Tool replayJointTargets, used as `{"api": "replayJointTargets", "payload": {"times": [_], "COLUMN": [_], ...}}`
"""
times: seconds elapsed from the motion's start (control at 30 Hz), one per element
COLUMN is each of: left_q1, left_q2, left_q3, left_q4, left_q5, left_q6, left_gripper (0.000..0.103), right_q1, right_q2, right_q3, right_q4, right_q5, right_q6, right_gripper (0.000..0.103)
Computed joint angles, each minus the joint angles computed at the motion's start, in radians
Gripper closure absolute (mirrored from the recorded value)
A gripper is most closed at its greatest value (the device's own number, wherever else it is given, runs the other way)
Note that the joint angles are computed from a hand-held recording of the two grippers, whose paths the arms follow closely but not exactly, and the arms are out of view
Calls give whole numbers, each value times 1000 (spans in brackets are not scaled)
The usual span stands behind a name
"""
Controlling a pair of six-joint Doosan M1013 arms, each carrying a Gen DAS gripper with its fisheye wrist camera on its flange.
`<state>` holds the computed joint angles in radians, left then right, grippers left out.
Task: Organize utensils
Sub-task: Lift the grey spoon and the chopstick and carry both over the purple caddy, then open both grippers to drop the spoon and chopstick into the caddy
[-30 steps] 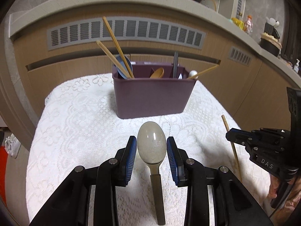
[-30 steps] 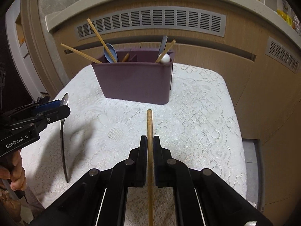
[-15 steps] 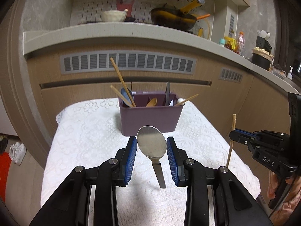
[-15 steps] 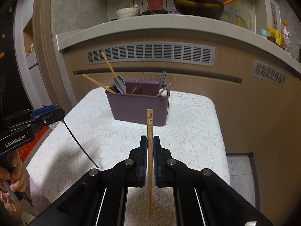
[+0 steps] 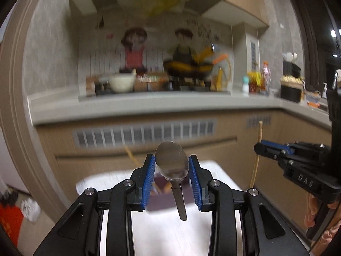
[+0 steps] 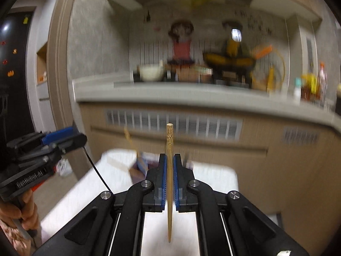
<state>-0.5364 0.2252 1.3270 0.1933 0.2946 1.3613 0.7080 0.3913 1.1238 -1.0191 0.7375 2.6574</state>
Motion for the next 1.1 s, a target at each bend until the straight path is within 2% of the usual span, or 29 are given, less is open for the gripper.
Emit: {"api": "replayJointTargets", "payload": {"times": [0.1,0.17,0.33,0.5,0.7,0.87,1.1], "left_q1": [6,15,39,49,51,49,51], "left_q2": [30,56,142,227,310,349,376], "left_q3": [-67,-113,-239,-326,-389,-407,-415], "left_q4": [59,50,-67,-43,-28,-45,-84], "left_q5": [-6,4,79,122,188,242,315], "left_q6": [-43,-32,70,46,32,43,51], "left_gripper": [69,69,69,69,69,69,69], "right_q1": [-6,-16,-54,-83,-105,-122,-131], "right_q2": [30,57,128,190,256,311,329], "right_q3": [-73,-123,-230,-301,-349,-390,-382], "right_q4": [-79,-110,-47,31,99,216,356], "right_q5": [-7,-12,-16,-14,3,51,96], "right_q6": [9,14,-30,-63,-84,-136,-190], "right_gripper": [97,97,97,97,97,97,97]}}
